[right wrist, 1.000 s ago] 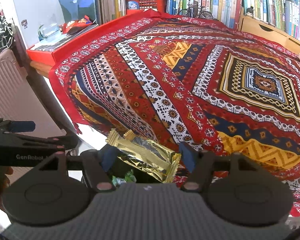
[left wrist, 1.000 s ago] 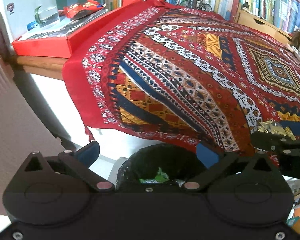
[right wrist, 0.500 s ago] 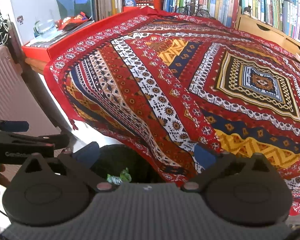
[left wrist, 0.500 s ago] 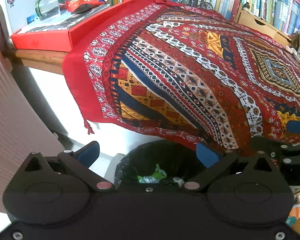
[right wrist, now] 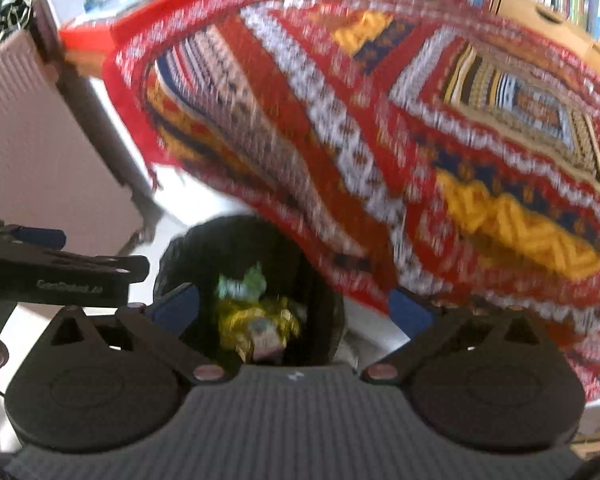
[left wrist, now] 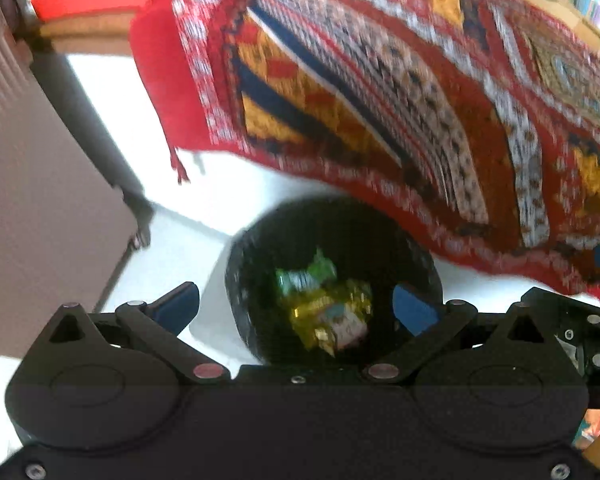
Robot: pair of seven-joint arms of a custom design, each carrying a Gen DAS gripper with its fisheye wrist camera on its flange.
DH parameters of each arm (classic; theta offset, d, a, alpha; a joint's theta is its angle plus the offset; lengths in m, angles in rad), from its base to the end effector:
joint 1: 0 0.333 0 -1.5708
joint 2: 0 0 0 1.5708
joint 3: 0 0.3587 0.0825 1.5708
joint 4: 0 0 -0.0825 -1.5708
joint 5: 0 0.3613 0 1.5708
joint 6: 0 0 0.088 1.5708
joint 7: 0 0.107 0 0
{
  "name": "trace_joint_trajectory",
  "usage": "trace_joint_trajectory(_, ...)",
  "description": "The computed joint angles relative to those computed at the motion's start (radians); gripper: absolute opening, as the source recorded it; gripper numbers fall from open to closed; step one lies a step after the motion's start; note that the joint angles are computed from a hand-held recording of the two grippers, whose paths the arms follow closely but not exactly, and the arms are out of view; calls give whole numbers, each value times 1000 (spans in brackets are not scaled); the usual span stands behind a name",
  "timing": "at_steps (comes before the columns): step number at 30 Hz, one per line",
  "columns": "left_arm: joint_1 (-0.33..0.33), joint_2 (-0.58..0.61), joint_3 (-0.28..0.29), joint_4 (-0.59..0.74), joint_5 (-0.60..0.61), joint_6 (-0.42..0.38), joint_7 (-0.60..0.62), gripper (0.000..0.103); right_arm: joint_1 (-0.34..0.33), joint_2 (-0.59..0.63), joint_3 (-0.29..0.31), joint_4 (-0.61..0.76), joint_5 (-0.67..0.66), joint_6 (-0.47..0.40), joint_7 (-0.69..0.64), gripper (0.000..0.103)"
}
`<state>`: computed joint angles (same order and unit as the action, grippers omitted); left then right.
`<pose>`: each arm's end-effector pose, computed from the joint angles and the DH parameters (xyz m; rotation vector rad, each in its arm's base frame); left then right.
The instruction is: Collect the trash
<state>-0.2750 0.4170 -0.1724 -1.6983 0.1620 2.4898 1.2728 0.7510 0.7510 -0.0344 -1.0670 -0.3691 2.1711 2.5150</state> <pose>0.6320 -0.2842 0.4471 -1.7994 2.2726 -0.4808 0.6024 0.5201 0.4636 -1.8780 1.9907 -0.4799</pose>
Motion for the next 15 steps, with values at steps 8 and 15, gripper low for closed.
trace_joint_trajectory(8,-1,-32,-13,-67,-18,-12,0,103,-3,-10,21,-31,30,-5,-1,103)
trace_joint_trajectory(15,0,-31,-15,-66,-31,-17,-1,103,-5,8,29,-6,56,-26,-32,103)
